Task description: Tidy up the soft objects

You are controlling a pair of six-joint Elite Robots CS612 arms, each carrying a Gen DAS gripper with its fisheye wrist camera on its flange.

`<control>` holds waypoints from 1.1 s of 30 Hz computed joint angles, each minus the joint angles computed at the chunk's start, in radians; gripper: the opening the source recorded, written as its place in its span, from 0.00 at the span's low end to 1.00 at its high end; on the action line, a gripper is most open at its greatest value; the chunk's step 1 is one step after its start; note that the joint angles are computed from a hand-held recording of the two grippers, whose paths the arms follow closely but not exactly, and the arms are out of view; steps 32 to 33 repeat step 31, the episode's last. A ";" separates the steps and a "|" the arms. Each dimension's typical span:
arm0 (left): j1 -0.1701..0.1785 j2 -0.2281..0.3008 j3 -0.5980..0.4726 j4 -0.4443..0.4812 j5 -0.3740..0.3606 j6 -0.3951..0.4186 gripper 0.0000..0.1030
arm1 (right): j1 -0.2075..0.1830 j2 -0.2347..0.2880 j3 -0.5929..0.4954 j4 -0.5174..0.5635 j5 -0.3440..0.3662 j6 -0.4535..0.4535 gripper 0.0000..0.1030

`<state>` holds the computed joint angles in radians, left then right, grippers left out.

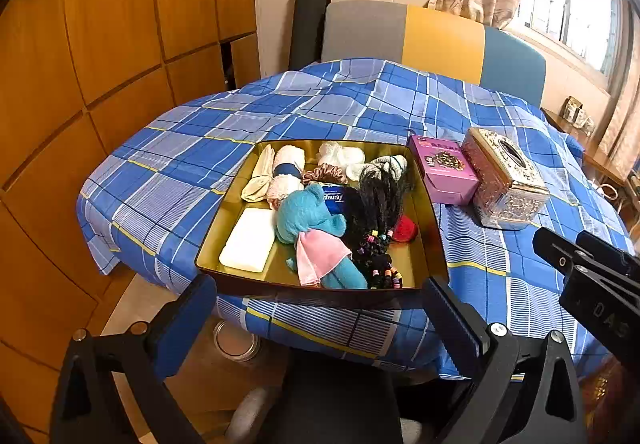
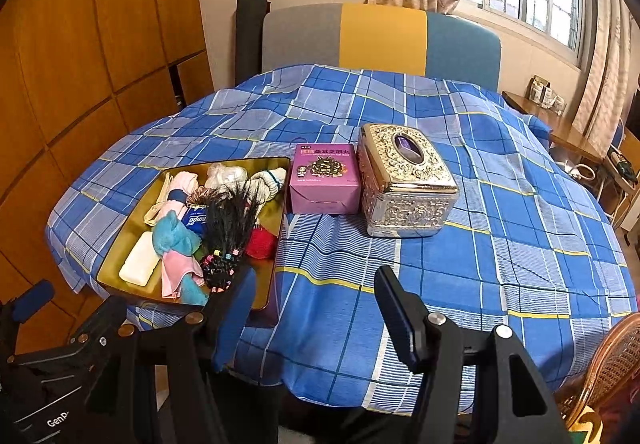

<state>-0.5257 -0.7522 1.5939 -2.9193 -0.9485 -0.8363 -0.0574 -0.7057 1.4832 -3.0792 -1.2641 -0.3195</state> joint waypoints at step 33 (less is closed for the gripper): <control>-0.004 0.004 -0.005 0.004 -0.005 0.029 1.00 | 0.000 0.004 -0.005 0.009 -0.005 0.001 0.60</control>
